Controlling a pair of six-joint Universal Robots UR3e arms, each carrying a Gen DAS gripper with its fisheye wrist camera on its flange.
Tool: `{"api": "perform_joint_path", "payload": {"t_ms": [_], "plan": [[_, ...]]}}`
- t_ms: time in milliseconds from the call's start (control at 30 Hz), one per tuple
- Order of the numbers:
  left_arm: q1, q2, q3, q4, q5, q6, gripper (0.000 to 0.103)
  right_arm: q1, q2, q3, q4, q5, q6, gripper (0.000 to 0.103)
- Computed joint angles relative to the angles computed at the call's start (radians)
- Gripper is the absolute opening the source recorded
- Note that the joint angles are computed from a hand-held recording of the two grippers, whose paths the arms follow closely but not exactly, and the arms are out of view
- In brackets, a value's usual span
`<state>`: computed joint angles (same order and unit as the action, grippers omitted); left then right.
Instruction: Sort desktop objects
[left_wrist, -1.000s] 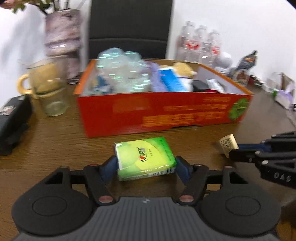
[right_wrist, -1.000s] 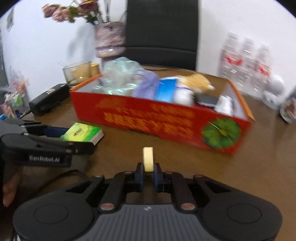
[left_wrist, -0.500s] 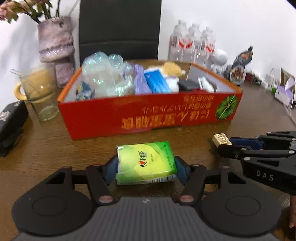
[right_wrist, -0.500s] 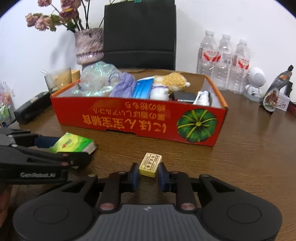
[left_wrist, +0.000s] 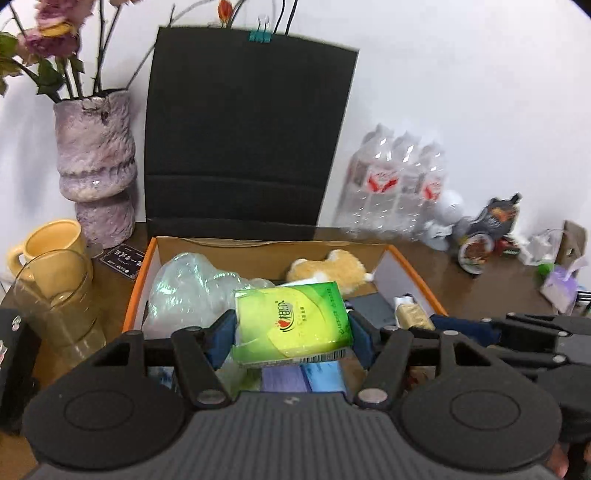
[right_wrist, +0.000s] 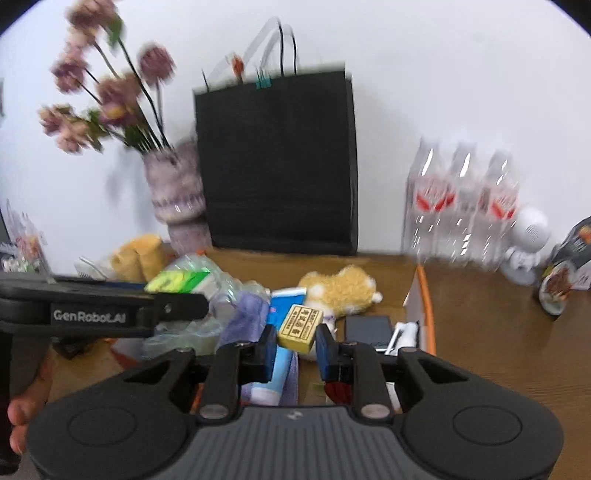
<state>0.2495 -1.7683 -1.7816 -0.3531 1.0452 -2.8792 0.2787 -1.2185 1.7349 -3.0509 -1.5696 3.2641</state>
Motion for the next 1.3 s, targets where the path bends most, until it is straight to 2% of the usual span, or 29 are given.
{"api": "perform_joint_path", "payload": {"t_ms": [100,167,233,267,300,367,500,633,767,867,1033,1300], "plan": [[-0.045,-0.081,0.068,0.035,0.071,-0.059,0.069,-0.002,0.096,-0.131,0.082,-0.003,-0.004,0.021],[-0.054,-0.110,0.084,0.062,0.097,-0.098,0.080,0.007,0.141,-0.183,0.100,-0.026,0.001,0.023],[-0.040,-0.117,0.094,0.046,0.075,-0.100,0.083,0.010,0.152,-0.210,0.131,-0.039,0.005,0.044],[-0.032,-0.121,0.100,0.037,0.064,-0.101,0.083,0.006,0.147,-0.202,0.127,-0.035,0.005,0.059],[-0.028,-0.123,0.104,0.029,0.059,-0.098,0.083,0.002,0.140,-0.192,0.119,-0.034,0.005,0.064],[-0.028,-0.118,0.110,0.012,0.073,-0.082,0.083,-0.007,0.122,-0.171,0.108,-0.036,0.005,0.064],[-0.027,-0.089,0.125,-0.058,0.082,-0.060,0.085,-0.042,0.072,-0.182,0.225,-0.006,0.021,0.064],[-0.040,-0.043,0.124,-0.101,0.092,-0.040,0.091,-0.053,0.011,-0.178,0.312,-0.025,0.034,0.064],[-0.063,0.019,0.099,-0.132,0.121,-0.014,0.094,-0.049,-0.051,-0.155,0.363,-0.042,0.039,0.070],[-0.069,0.071,0.062,-0.142,0.145,-0.009,0.096,-0.035,-0.100,-0.117,0.363,-0.077,0.048,0.074],[-0.059,0.179,-0.023,-0.161,0.155,0.018,0.096,-0.028,-0.197,-0.033,0.359,-0.071,0.052,0.079],[0.002,0.440,-0.243,-0.195,0.111,0.078,0.100,0.047,-0.363,0.119,0.357,-0.135,0.076,0.085]]}}
